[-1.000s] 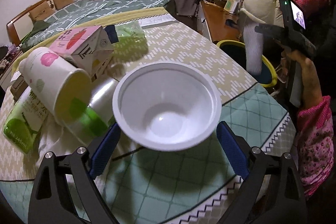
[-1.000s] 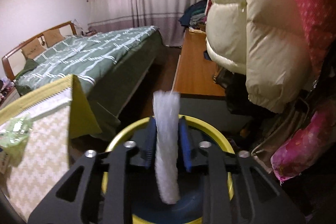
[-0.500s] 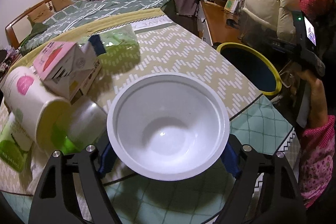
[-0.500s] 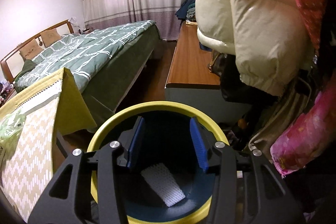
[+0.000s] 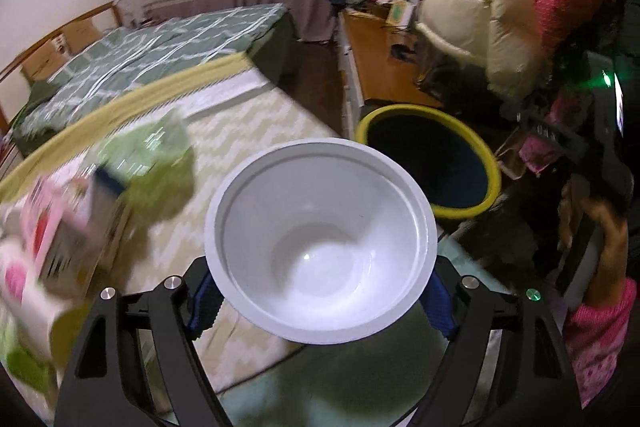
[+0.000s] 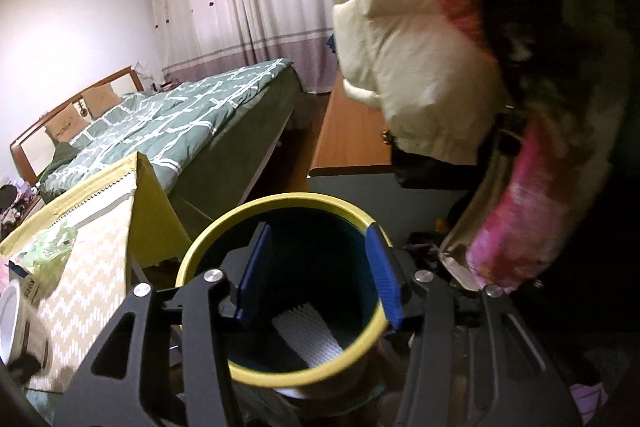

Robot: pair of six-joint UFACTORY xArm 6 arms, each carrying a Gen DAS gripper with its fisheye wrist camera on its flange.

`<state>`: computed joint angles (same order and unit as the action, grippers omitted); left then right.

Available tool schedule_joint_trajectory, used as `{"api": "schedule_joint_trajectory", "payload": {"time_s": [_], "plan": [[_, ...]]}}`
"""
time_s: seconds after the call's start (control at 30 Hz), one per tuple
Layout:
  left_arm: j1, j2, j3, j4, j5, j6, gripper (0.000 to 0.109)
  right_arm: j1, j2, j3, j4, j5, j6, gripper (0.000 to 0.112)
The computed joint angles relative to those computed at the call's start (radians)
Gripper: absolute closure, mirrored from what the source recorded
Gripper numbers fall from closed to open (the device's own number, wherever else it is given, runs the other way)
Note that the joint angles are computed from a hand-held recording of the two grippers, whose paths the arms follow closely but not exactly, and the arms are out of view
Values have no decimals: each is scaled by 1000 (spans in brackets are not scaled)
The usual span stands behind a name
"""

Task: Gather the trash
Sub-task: 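Carry the white bowl to the bin and release it with the left tool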

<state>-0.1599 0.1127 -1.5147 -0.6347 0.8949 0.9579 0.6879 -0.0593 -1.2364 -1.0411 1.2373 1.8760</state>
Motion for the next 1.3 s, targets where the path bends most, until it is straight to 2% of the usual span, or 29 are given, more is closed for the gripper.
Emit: {"api": "schedule_joint_trajectory", "payload": {"time_s": [0.13,0.3,0.43,0.73,0.83,1.07,1.2,1.3], "plan": [[-57,43,-80,-4,14,-9,29,42,-49,49,8,47,46,63],[-133,143,-230,10,73,-56,29,84,-94,94,25,99,90,62],[-199,233,-342,61,91,-106,29,97,-109,112,33,108,109,62],[-278,375,-470,149,74,-181,28,105,-121,132,60,116,130,60],[-291,411,-512,172,83,-207,23,108,-116,124,65,123,130,58],[-245,366,-477,126,112,-206,19,105,-86,88,64,106,101,57],[-181,281,-412,54,128,-163,18,104,-56,53,59,86,75,56],[-108,189,-334,-27,121,-110,14,106,-22,11,50,70,49,56]]}}
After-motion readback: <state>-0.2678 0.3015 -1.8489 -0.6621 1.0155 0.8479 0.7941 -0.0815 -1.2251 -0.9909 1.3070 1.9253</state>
